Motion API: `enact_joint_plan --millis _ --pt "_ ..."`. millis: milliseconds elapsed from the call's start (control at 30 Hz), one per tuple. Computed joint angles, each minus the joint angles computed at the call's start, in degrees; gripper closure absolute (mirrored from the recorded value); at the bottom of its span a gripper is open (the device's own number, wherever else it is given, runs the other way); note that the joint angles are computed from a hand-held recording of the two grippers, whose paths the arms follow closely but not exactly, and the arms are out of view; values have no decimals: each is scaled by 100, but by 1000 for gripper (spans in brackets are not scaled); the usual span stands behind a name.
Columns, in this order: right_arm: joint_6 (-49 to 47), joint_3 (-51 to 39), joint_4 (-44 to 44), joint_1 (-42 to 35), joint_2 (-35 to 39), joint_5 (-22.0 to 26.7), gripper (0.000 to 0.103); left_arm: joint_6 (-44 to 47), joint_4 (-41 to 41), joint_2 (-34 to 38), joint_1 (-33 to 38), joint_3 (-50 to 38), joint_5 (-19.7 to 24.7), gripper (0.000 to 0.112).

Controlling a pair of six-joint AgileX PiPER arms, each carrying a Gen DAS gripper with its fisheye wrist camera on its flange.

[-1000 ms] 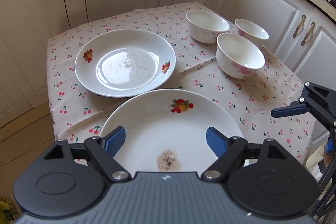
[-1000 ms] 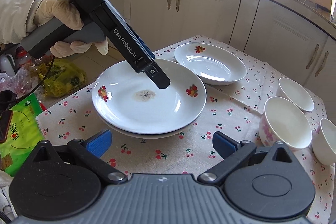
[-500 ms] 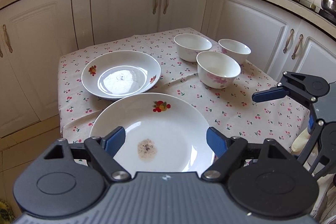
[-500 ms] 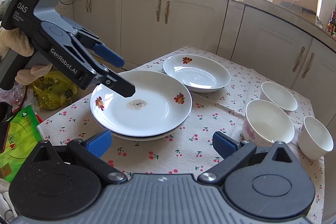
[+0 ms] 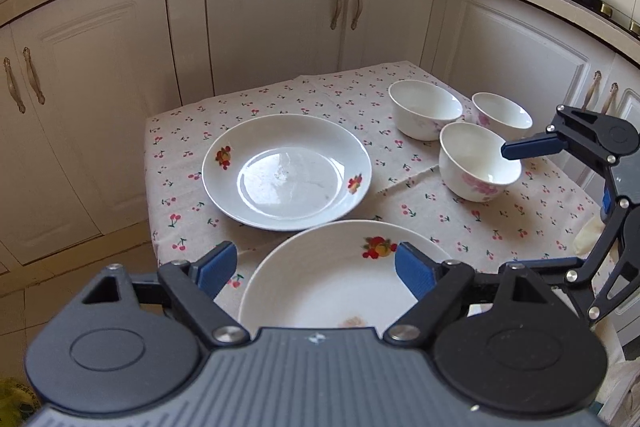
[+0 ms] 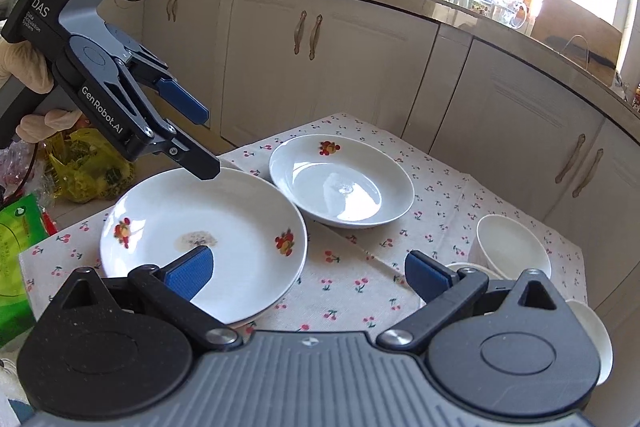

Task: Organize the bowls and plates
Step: 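Move the left gripper to the rim of another white fruit plate and grasp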

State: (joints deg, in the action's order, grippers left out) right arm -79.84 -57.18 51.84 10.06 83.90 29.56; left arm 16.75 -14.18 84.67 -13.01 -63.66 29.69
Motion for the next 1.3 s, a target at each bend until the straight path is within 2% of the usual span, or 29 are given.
enact_joint_plan --millis 333,500,767,900,1300 --pt "624 -2017 -980 9 1681 432 0 243 -77 1551 509 -1673 455 26" --pt "1408 -3114 -1745 72 2492 959 0 299 -255 2392 711 -2682 903 26" --pt "2708 -4862 -2872 196 3671 2085 0 265 -288 3518 863 -4097 1548 26" --pt "2949 -5726 -3003 245 4167 2750 0 246 -322 4012 889 -4748 1875 26" --pt "3239 -7390 -3126 315 5190 3860 6 571 -821 4875 1071 -5899 2611 29"
